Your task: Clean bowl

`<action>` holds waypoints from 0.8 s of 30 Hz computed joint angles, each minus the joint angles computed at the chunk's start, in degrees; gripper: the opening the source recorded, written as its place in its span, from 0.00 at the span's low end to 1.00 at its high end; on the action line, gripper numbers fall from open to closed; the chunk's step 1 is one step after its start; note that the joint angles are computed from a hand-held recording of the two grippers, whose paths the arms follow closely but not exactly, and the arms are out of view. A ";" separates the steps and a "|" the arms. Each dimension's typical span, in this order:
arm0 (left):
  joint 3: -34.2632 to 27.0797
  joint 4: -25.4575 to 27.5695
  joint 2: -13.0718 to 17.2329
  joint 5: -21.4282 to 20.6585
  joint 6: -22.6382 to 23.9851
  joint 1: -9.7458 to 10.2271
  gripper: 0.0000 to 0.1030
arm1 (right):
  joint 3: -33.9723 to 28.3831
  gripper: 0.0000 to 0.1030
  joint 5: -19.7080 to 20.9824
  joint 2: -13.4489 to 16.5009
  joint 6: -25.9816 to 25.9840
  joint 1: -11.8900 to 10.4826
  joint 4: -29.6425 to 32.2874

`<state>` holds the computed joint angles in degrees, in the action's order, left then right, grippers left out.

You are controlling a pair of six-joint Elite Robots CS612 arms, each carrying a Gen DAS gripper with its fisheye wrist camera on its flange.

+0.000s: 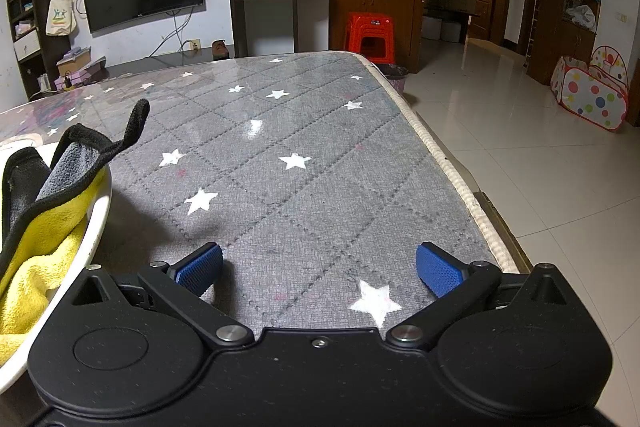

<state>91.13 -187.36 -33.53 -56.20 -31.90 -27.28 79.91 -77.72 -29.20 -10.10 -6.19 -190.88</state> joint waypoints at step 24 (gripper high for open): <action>0.03 -0.01 -0.02 -0.01 -0.03 0.00 1.00 | -3.56 1.00 -1.54 2.20 1.45 2.09 1.19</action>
<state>91.16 -187.37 -33.55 -56.21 -31.92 -27.28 76.35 -79.27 -27.00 -8.65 -4.10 -189.69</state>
